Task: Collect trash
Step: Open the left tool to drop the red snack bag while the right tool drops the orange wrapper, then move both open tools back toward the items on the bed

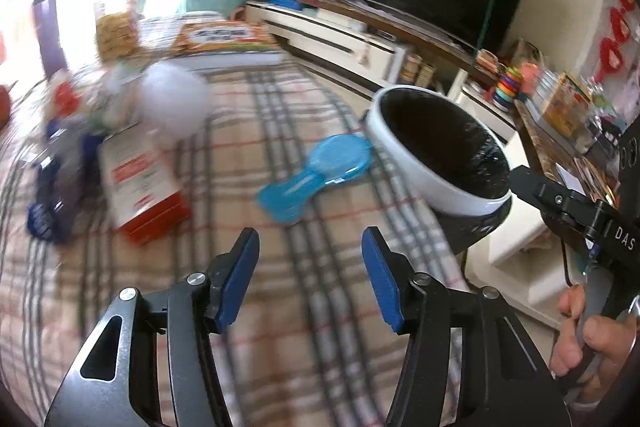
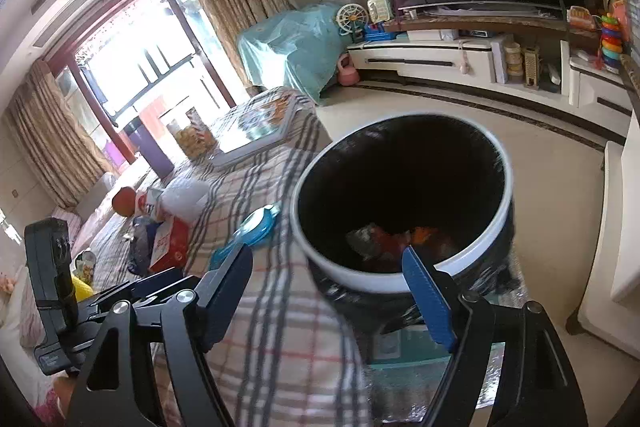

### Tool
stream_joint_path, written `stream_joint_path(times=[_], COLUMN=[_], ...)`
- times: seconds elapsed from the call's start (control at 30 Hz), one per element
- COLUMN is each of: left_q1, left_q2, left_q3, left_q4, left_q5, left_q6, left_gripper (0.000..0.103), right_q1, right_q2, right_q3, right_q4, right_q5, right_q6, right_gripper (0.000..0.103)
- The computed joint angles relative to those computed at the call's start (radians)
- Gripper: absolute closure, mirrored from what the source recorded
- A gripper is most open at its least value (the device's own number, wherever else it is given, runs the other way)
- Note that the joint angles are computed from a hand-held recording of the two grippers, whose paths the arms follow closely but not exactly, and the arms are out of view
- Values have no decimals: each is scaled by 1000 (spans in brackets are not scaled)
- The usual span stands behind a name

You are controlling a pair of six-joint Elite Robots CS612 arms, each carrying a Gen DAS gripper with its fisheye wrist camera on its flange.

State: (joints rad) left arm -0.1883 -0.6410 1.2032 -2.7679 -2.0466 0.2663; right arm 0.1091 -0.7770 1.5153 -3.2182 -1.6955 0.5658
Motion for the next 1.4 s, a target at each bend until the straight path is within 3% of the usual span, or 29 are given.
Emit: stream_joint_path(times=[0.27, 0.73, 1.4], left_q1=[44, 86, 111], left_q2=[7, 18, 67], left_q3=[2, 3, -94], left_q4=[-13, -15, -5], left_q5=[8, 49, 119], left_q6=[-83, -136, -174], left_gripper=[48, 48, 42], right_q1=[26, 64, 74], right_q2=[25, 75, 145], right_q3=[-40, -125, -242], right_q4=[32, 84, 159], right_q5=[38, 88, 116], right_q6=[5, -23, -31], right_gripper=[24, 21, 21])
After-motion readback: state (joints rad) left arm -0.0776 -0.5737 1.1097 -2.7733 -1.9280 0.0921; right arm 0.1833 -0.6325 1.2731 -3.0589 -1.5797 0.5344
